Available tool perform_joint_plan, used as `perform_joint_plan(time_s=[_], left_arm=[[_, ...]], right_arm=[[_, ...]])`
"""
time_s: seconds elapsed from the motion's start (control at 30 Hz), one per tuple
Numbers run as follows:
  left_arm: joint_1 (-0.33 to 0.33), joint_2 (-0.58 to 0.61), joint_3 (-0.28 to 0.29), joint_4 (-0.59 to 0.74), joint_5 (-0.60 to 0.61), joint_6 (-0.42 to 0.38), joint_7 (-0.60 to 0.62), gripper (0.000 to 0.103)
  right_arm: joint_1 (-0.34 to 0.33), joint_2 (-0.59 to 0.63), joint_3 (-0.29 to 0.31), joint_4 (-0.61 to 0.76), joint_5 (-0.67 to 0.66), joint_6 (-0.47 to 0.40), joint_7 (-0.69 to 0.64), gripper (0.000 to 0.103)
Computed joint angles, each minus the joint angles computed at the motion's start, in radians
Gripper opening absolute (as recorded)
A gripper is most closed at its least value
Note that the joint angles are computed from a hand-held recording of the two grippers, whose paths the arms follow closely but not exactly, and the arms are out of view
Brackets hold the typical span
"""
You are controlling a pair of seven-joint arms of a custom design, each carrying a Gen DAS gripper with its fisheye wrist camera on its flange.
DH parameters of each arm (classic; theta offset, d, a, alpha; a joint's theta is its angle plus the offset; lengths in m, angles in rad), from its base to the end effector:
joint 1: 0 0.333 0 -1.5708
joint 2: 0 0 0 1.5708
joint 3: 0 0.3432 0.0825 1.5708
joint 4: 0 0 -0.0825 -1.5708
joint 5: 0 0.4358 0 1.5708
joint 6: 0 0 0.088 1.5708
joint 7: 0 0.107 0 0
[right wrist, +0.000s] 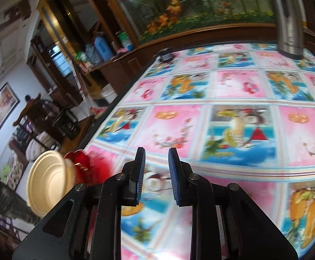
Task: Organize plates and bowls
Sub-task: 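Withdraw both grippers from the stacked dishes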
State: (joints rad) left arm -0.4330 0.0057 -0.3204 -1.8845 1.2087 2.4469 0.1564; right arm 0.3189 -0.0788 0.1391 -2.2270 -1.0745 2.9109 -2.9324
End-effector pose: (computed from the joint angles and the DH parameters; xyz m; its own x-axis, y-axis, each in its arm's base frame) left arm 0.4790 -0.4475 0.5736 -0.0572 -0.9951 -0.0801 -0.4540 0.0974 -0.8856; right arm 0.5009 0.3083 0.4684 -0.1517 -0.9028 -0.4024 -0.6199 0.4040 -0.6727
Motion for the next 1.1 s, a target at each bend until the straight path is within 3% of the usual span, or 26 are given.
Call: perform_joint_plan(time_s=[0.23,0.5,0.53,0.6,0.8,1.1], left_arm=[[-0.037,0.059,-0.007,0.057,-0.004,0.009,0.013,0.086],[-0.107,0.172,0.007,0.168,-0.085,0.081,0.123,0.087],[-0.112,0.176,0.011,0.169,-0.098,0.099,0.127,0.087],[-0.12,0.183,0.018,0.173,-0.126,0.118,0.14,0.087],[-0.127,0.142,0.03,0.12,-0.184,0.078,0.156,0.087],[-0.04,-0.017,0.019,-0.065,-0.173,0.031,0.03,0.088]], right_arm=[[-0.057,-0.137,0.009,-0.131,-0.117,-0.085,0.153,0.022],[-0.046,-0.323,0.094,-0.2,-0.056,-0.383,0.004,0.022],[-0.04,-0.331,0.104,-0.195,-0.057,-0.405,-0.018,0.023],[-0.026,-0.337,0.121,-0.182,-0.059,-0.433,-0.055,0.042],[0.009,-0.291,0.129,-0.138,-0.079,-0.335,-0.082,0.047],[0.068,-0.109,0.117,-0.006,-0.087,-0.141,-0.125,0.047]])
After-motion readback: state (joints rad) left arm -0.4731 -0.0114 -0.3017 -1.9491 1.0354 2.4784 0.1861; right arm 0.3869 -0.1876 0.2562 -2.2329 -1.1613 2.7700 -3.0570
